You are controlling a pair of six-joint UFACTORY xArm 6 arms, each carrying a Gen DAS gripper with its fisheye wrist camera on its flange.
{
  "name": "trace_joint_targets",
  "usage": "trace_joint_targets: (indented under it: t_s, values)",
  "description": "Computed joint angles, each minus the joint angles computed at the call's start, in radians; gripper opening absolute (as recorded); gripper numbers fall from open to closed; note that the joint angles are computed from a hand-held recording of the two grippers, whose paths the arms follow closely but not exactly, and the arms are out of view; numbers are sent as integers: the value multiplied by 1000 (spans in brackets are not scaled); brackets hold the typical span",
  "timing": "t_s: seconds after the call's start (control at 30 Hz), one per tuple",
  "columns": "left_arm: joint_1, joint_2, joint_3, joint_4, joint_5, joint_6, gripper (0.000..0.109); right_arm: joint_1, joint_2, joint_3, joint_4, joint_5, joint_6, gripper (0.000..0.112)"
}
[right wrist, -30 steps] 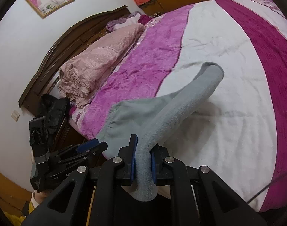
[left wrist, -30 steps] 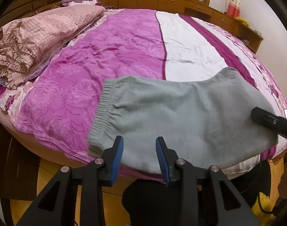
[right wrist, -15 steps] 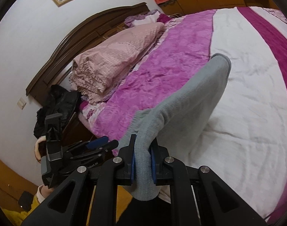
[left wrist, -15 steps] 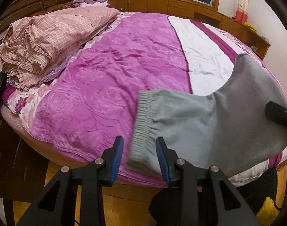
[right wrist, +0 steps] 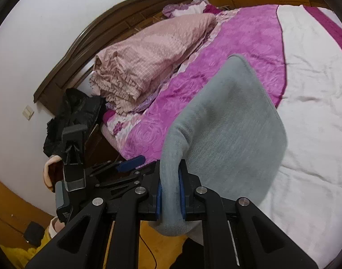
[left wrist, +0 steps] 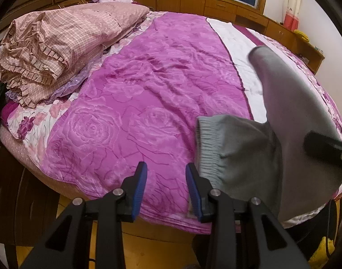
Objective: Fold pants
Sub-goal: 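Grasp the folded grey pants' end with the right tool and lift it, then fold the lifted end over onto the pants with the right tool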
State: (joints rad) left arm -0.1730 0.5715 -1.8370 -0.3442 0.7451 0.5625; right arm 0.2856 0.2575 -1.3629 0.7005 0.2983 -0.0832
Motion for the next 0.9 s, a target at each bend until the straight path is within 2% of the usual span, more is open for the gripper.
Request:
trace_joint_targets:
  t_s: [0.37, 0.43, 0.57, 0.63, 0.77, 0.9]
  values:
    - [25, 60, -72, -3, 21, -4, 37, 3, 188, -194, -7, 108, 44, 6]
    - [27, 66, -82, 1, 22, -8, 37, 4, 202, -207, 5, 116, 43, 12]
    - [30, 74, -103, -8, 36, -7, 37, 10, 200, -198, 54, 107, 26, 20]
    - [31, 72, -108, -17, 40, -2, 37, 16, 185, -183, 121, 95, -36, 25]
    - [28, 57, -101, -40, 39, 11, 37, 23, 133, -138, 254, 88, -164, 26]
    - [23, 31, -83, -78, 45, 39, 37, 25, 70, -69, 223, 58, -157, 26]
